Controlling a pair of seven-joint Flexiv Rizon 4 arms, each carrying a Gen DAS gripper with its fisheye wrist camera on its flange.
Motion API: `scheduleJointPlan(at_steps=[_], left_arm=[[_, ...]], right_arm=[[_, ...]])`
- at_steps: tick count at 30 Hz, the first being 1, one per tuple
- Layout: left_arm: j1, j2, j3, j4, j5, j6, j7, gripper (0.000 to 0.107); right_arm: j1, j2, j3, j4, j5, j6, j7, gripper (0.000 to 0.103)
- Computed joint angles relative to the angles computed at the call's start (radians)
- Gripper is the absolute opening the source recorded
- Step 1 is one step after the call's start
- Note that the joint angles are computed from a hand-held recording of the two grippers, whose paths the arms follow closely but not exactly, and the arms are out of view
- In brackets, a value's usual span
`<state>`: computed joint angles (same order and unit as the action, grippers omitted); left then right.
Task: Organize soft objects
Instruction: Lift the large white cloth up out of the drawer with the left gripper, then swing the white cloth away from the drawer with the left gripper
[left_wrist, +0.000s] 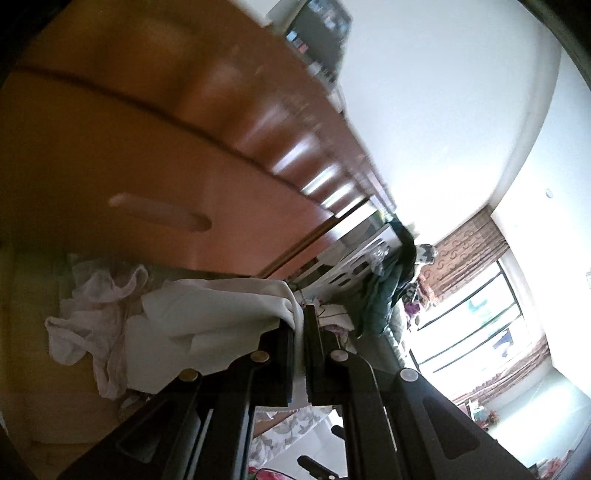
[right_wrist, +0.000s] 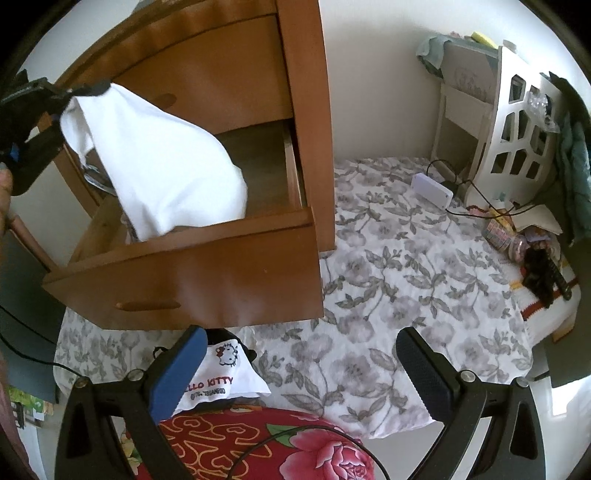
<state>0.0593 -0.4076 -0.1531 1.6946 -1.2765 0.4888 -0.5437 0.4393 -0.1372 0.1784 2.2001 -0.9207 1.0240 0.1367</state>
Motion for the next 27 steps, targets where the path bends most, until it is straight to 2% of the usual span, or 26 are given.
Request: scheduleJointPlan(at_steps=[11, 17, 27], left_arm=[[-0.005, 0.111, 0.032, 0.051, -0.108, 0.005, 0.081, 0.004], [-0.019, 0.198, 0.072, 0.110, -0.173, -0.004, 0.150, 0.004], [-0.050, 0.320, 0.131, 0.185, -0.276, -0.027, 0.209, 0.004]], right_arm=[[0.000, 0.028, 0.008, 0.004, -0.045, -0.015, 0.038, 0.103], [-0.003, 0.043, 0.016, 0.008, -0.066, -0.022, 0.063, 0.103], [-0.008, 0.070, 0.030, 0.019, -0.103, -0.031, 0.103, 0.103]])
